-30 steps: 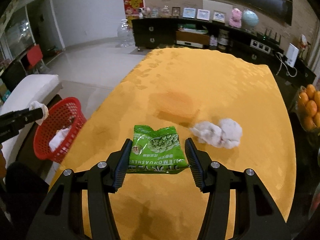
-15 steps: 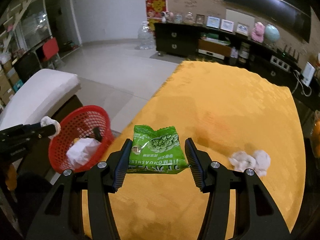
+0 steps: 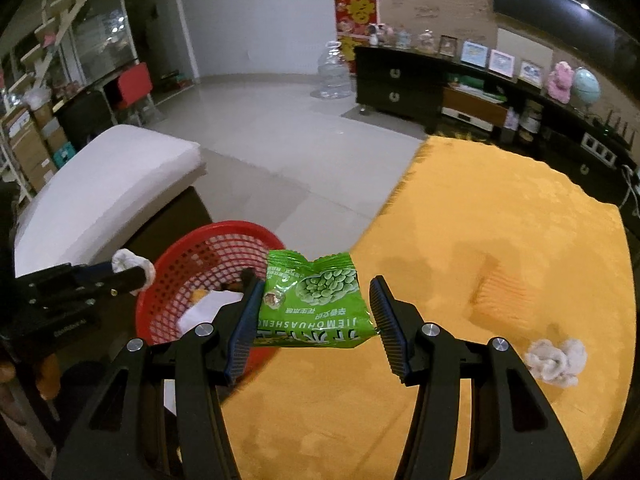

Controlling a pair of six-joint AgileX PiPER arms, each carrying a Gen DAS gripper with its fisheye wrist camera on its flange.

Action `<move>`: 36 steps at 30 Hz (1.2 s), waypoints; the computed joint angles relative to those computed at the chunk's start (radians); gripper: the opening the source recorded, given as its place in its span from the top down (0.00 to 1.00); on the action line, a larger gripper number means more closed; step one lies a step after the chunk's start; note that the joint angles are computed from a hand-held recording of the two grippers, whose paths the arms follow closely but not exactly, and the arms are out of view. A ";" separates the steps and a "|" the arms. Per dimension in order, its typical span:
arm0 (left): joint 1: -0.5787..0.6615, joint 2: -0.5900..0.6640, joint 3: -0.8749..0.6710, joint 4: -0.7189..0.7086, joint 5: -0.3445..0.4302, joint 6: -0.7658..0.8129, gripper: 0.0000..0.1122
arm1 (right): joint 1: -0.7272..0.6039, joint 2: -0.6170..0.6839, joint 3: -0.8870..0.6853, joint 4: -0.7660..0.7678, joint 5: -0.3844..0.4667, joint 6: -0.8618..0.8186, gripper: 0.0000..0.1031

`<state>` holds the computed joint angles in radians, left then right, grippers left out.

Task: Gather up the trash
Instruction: 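Lower the cloth and green packet into the red wastebasket and open both tools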

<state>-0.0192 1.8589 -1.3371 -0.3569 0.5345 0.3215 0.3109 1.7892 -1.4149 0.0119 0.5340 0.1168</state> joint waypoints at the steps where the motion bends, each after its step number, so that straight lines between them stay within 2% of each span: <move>1: 0.004 0.004 -0.001 -0.008 0.002 0.009 0.70 | 0.009 0.006 -0.007 0.001 0.002 0.002 0.49; 6: 0.030 0.056 -0.047 -0.066 0.060 0.044 0.70 | 0.036 0.070 -0.092 0.027 0.040 -0.015 0.49; 23: 0.043 0.097 -0.130 -0.029 0.096 -0.014 0.69 | 0.070 0.235 -0.293 0.096 0.150 -0.063 0.47; 29: 0.050 0.108 -0.148 -0.029 0.111 -0.026 0.59 | 0.074 0.238 -0.287 0.093 0.135 -0.047 0.35; 33: 0.051 0.105 -0.148 -0.028 0.109 -0.035 0.45 | 0.067 0.223 -0.259 0.095 0.120 -0.045 0.33; 36: 0.056 0.103 -0.147 -0.038 0.108 -0.033 0.39 | 0.061 0.206 -0.231 0.100 0.107 -0.049 0.33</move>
